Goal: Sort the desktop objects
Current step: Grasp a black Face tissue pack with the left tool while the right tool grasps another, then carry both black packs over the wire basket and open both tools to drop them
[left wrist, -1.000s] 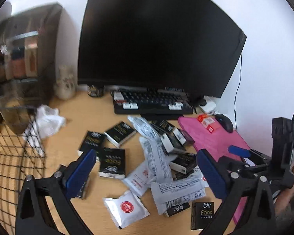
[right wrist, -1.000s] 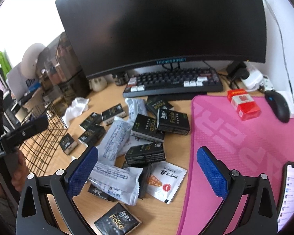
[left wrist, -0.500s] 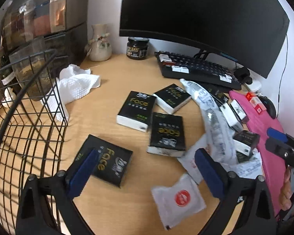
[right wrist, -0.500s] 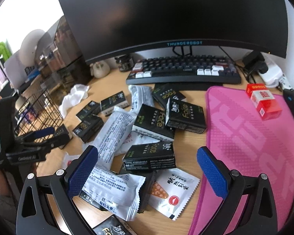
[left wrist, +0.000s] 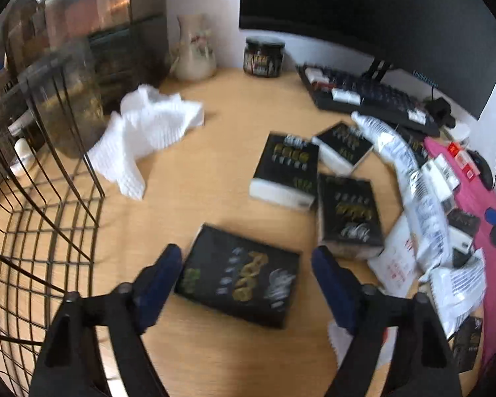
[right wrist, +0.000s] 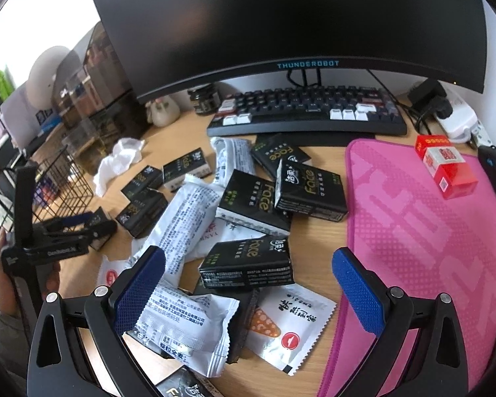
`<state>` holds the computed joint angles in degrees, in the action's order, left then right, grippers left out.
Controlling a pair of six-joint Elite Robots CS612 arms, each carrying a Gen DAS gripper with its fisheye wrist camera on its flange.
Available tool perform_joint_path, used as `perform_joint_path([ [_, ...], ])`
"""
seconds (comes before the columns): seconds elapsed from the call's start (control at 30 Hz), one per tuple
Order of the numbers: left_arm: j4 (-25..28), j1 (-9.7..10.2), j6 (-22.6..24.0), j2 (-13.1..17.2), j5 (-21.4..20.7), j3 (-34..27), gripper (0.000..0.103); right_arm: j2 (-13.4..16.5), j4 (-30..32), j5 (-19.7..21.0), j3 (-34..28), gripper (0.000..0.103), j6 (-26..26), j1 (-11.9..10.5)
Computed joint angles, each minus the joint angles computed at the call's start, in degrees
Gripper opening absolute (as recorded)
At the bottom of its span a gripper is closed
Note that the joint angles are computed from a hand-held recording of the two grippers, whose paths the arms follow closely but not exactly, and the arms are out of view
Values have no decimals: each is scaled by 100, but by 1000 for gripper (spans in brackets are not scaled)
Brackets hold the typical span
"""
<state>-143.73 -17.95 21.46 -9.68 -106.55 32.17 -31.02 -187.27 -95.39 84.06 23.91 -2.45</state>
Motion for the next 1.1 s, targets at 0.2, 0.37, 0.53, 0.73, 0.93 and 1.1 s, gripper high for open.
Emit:
perform_joint_path([
  [0.2,-165,-21,122,-65,59,169,73,8,14,31,-9,103,17,-2],
  [0.37,-266,-13,222,-180,-239,393,72,60,284,76,-75,103,101,-45],
  [0.53,-425,-14,294,-308,-422,616,72,143,593,-39,-246,91,-86,-20],
  [0.73,-491,-11,404,-410,-574,789,72,218,884,-174,-439,65,-400,44],
  [0.93,-671,-5,389,-502,-661,944,72,154,879,-451,-380,64,-400,82],
  [1.1,-1046,13,408,-737,-865,1331,71,35,595,-499,-239,64,-485,130],
])
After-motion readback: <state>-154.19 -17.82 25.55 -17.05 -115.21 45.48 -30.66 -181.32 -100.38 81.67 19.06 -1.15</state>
